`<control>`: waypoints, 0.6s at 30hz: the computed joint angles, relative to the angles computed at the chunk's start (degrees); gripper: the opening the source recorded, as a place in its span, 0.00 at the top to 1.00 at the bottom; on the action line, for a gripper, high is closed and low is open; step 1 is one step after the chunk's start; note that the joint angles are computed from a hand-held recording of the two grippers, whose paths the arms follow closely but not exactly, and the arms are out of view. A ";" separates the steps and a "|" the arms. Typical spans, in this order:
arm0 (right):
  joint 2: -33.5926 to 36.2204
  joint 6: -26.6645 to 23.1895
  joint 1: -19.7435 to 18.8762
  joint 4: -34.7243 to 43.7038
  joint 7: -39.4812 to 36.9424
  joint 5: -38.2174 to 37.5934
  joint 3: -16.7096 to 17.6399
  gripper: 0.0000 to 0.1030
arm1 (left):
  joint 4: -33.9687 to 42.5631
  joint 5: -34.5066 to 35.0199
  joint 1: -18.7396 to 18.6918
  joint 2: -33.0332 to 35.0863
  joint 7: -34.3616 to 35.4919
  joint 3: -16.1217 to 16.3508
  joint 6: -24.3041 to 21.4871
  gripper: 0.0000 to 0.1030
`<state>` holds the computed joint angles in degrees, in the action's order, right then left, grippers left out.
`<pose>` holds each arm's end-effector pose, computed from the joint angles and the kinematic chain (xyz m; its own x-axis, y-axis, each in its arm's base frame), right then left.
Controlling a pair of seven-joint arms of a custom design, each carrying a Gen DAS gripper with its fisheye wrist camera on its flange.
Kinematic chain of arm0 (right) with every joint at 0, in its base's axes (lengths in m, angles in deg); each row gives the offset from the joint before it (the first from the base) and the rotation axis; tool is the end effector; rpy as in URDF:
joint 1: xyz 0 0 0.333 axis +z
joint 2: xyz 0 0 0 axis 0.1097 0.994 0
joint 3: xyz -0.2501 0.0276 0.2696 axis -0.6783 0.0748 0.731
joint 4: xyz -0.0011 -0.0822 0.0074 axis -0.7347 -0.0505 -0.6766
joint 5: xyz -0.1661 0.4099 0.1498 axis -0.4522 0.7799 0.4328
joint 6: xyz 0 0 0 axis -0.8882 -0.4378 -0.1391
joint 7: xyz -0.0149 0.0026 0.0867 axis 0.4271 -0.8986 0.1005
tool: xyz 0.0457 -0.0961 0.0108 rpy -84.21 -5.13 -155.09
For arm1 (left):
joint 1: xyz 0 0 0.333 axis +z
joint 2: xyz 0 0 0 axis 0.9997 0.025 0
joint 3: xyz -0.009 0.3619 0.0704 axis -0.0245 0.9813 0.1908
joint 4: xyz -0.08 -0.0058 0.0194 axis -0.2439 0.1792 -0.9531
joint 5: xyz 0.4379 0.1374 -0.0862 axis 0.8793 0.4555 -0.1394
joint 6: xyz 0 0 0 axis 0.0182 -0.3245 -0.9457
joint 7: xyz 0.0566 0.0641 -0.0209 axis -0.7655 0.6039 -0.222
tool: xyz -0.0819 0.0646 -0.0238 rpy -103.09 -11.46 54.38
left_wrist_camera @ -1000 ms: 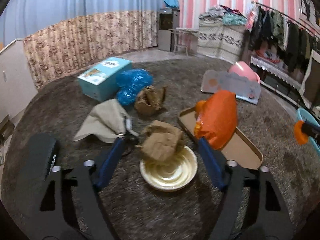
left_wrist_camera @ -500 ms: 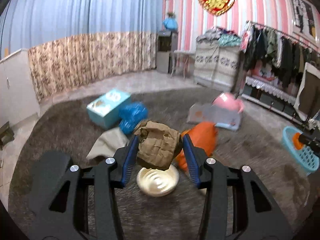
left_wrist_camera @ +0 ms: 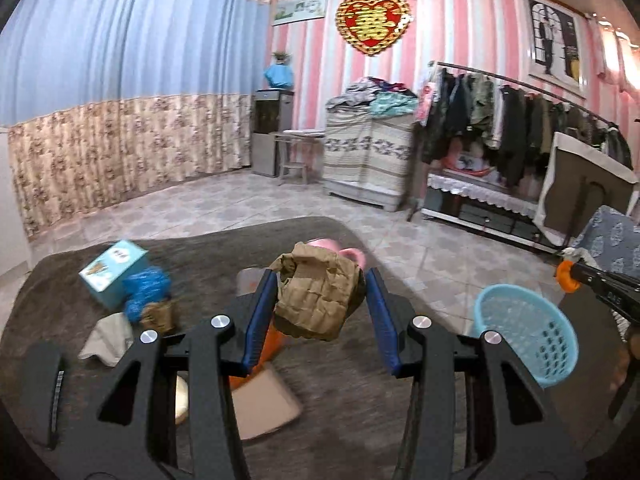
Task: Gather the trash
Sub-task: 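Carry the orange bowl and paper bag in both tools over the blue basket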
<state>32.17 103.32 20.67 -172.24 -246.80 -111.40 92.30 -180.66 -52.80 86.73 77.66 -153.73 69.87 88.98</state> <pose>0.5404 0.2341 0.5347 -0.4760 -0.8784 -0.0421 -0.3995 0.2587 -0.8795 0.6520 -0.0529 0.5526 -0.5088 -0.8574 0.0773 -0.3687 0.1359 -0.9196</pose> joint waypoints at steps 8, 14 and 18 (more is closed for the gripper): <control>-3.95 0.11 -1.64 -6.52 7.28 -0.46 0.31 0.93 | -1.72 0.46 -2.90 -0.32 1.59 -1.89 2.25 0.57; -6.30 -0.62 -2.41 -9.81 8.64 0.89 0.58 0.93 | -1.51 3.66 -4.63 0.76 -3.00 -3.00 1.35 0.57; -7.64 1.05 -3.72 -12.07 11.34 0.68 0.39 0.93 | -1.77 2.84 -6.40 0.90 -0.44 -4.26 1.80 0.57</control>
